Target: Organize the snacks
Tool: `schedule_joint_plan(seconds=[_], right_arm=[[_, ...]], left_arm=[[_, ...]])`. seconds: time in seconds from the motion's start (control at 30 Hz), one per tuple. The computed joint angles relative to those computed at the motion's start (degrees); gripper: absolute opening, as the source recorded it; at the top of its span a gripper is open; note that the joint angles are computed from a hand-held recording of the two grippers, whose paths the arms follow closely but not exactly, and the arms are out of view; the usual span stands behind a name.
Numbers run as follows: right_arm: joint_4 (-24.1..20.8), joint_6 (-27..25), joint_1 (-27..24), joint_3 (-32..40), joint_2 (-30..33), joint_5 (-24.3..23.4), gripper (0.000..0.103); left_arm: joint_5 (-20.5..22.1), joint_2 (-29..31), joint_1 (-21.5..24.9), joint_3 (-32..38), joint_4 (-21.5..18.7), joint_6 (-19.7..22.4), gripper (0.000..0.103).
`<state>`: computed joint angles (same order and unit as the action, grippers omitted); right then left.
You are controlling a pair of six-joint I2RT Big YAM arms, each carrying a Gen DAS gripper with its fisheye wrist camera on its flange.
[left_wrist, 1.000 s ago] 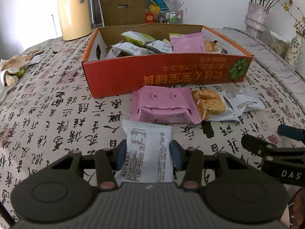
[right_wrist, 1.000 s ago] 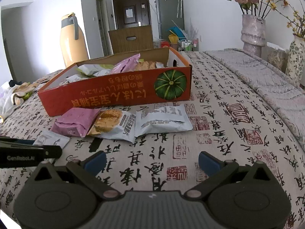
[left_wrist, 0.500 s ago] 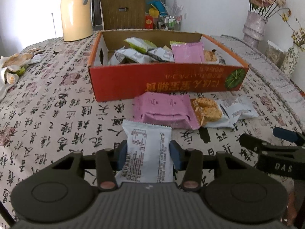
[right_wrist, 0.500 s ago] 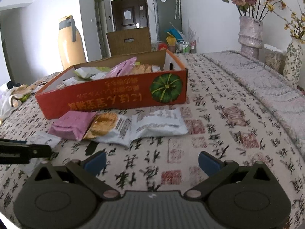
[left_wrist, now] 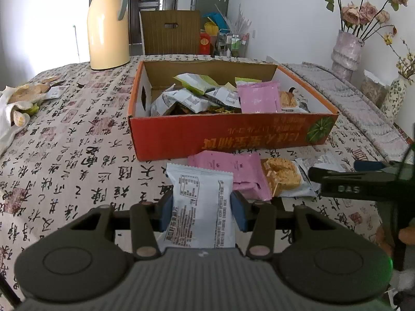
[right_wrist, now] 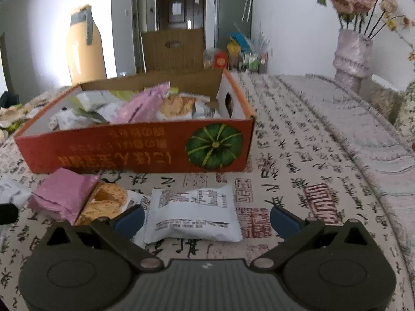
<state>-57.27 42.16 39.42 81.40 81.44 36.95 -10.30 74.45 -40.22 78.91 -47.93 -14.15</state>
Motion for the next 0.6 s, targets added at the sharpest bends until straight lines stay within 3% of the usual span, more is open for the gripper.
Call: schedule_joint_plan(seconds=[0.27,0.33,0.4,0.6], right_arm=[[1.91,0.55,-1.89,0.06,1.26,-3.80,0.101],[2.67,0.15,-1.79,-0.34,1.01,-3.54,0.094],[3.06,-0.57,-1.56,-0.55,0.79,-3.11,0.079],[3.97,-3.58,-0.30,-1.22,0.10,-2.36,0.059]], left_arm=[[0.26,0.43,0.29,0.61,0.26,0.39,0.047],[0.45,0.54,0.43,0.74,0.28,0.34,0.047],[0.63,0.58,0.52,0.79,0.26,0.27,0.047],[0.71,0.47,0.62,0.86,0.52,0.50,0.047]])
